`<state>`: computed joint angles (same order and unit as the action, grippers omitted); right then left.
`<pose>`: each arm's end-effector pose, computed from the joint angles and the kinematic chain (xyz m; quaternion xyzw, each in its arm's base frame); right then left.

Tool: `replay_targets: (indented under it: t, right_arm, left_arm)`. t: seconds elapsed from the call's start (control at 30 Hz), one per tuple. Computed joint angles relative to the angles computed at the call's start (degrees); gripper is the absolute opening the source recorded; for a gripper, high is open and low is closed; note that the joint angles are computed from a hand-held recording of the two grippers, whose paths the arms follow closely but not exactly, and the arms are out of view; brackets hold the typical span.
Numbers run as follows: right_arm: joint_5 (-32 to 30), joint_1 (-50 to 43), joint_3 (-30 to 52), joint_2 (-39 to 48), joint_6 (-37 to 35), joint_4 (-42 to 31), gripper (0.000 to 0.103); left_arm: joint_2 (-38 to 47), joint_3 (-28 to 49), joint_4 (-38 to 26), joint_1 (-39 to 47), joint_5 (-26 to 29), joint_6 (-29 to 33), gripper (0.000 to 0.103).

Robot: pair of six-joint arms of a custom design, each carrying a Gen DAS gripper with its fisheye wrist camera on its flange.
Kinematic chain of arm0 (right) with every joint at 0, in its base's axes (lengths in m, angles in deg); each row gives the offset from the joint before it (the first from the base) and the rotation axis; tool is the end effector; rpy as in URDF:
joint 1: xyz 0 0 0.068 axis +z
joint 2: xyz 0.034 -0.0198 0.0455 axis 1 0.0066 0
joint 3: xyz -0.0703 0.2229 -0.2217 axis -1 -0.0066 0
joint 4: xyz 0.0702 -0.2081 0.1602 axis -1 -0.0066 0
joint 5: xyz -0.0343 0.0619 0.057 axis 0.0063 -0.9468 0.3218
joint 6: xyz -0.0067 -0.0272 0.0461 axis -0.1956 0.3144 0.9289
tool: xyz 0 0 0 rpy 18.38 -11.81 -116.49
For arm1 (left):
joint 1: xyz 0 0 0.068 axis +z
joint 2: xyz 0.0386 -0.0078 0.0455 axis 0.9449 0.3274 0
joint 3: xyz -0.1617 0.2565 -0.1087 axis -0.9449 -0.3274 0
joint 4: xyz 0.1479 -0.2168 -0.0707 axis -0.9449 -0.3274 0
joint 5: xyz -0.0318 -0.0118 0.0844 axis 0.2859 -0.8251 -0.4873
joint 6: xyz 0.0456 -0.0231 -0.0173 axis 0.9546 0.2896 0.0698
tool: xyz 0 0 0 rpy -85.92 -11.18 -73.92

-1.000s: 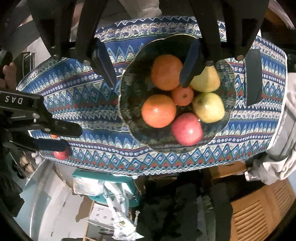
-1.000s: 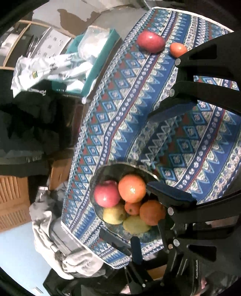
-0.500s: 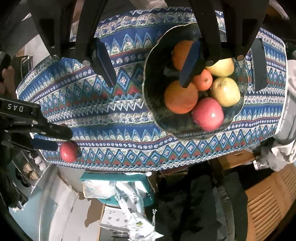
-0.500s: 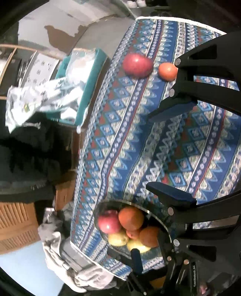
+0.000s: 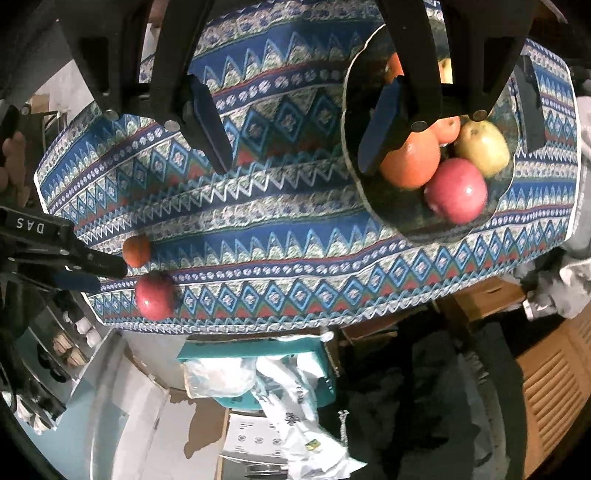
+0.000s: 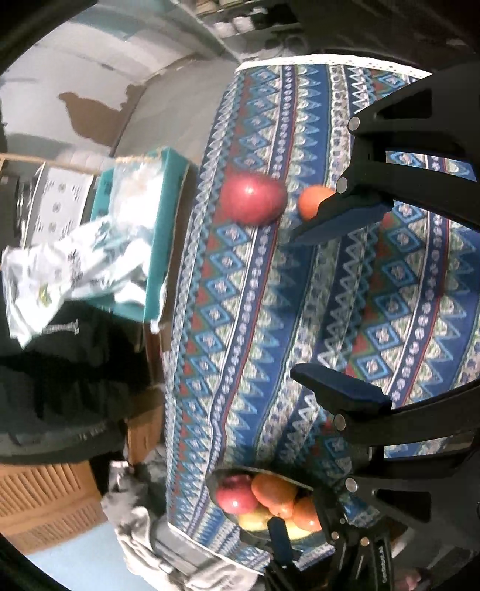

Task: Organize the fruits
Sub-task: 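Move right tool toward the red apple while left tool approaches the small orange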

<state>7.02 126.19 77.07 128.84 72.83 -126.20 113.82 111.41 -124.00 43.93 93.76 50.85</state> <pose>0.2319 0.1582 0.2611 0.1085 0.9656 0.0009 0.2365 0.2963 -0.1565 0.2467 0.3268 0.9185 -0.1007 0.1985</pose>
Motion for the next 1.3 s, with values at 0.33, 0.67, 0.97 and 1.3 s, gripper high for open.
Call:
replay_targets:
  t: [0.33, 0.67, 0.97, 1.3]
  right_arm:
    - [-2.52, -8.1, -7.76, -4.49, -1.56, 1.16, 0.068]
    - [-8.03, -16.51, -15.86, -4.22, -6.25, 8.49, 0.068]
    - [-11.57, -19.68, -20.35, 1.26, -8.28, 17.77, 0.068]
    - [-12.06, -19.43, -20.44, 7.64, -8.91, 23.12, 0.059]
  left_arm:
    - [6.05, 5.06, 1.04, -5.27, -0.87, -3.36, 0.075]
    - [13.34, 9.4, 2.66, -8.27, -1.16, -5.6, 0.075]
    - [17.99, 10.76, 4.8, -9.99, -3.26, -5.91, 0.075]
    - [20.53, 12.33, 4.42, -10.05, -2.96, -6.52, 0.075]
